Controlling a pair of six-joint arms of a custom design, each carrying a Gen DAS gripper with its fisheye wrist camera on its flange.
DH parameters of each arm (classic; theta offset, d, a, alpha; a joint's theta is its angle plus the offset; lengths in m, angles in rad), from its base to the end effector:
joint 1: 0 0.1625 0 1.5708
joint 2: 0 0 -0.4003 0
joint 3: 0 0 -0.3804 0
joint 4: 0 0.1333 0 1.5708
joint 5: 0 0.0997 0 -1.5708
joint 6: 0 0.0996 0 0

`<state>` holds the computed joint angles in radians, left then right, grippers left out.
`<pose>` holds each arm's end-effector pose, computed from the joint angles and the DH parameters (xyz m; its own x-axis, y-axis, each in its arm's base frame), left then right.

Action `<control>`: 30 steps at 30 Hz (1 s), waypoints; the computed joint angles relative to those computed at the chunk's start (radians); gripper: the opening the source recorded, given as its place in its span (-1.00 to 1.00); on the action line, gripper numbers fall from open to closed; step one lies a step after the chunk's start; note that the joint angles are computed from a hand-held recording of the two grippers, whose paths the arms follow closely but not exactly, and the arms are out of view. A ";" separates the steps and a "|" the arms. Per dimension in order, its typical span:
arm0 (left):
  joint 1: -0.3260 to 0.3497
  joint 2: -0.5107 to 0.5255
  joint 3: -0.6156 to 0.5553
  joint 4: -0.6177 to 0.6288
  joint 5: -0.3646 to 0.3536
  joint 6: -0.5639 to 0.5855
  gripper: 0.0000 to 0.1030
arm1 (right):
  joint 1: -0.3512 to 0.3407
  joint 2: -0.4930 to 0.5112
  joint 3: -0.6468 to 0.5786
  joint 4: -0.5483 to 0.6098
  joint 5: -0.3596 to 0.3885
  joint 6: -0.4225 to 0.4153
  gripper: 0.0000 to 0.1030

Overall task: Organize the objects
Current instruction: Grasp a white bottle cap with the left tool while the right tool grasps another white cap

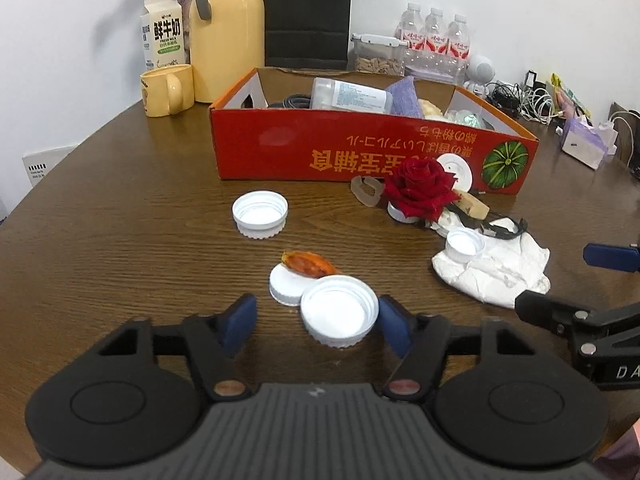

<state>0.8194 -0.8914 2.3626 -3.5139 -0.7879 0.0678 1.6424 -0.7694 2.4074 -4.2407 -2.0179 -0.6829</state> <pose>-0.1313 -0.4387 0.0778 -0.6940 0.2931 -0.6576 0.6566 0.6325 -0.4110 0.1179 -0.3828 0.1009 -0.6951 -0.0859 0.7137 -0.6128 0.5899 -0.5258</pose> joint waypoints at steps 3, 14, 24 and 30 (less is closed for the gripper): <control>-0.001 0.012 -0.002 -0.029 0.007 0.015 -0.20 | -0.003 0.001 -0.001 0.003 0.003 0.001 1.00; 0.010 0.000 0.006 -0.052 -0.029 0.047 -0.21 | -0.002 0.007 -0.011 0.015 0.004 -0.004 1.00; 0.000 -0.026 0.028 -0.119 -0.050 0.088 -0.21 | 0.011 0.021 -0.049 0.036 0.050 -0.016 0.85; 0.006 -0.037 0.032 -0.125 -0.058 0.089 -0.21 | 0.028 0.040 -0.111 0.119 0.054 -0.028 0.11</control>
<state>0.8249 -0.9282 2.3950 -3.6392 -0.8457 0.1568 1.6699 -0.7294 2.2961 -4.1214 -1.9637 -0.7112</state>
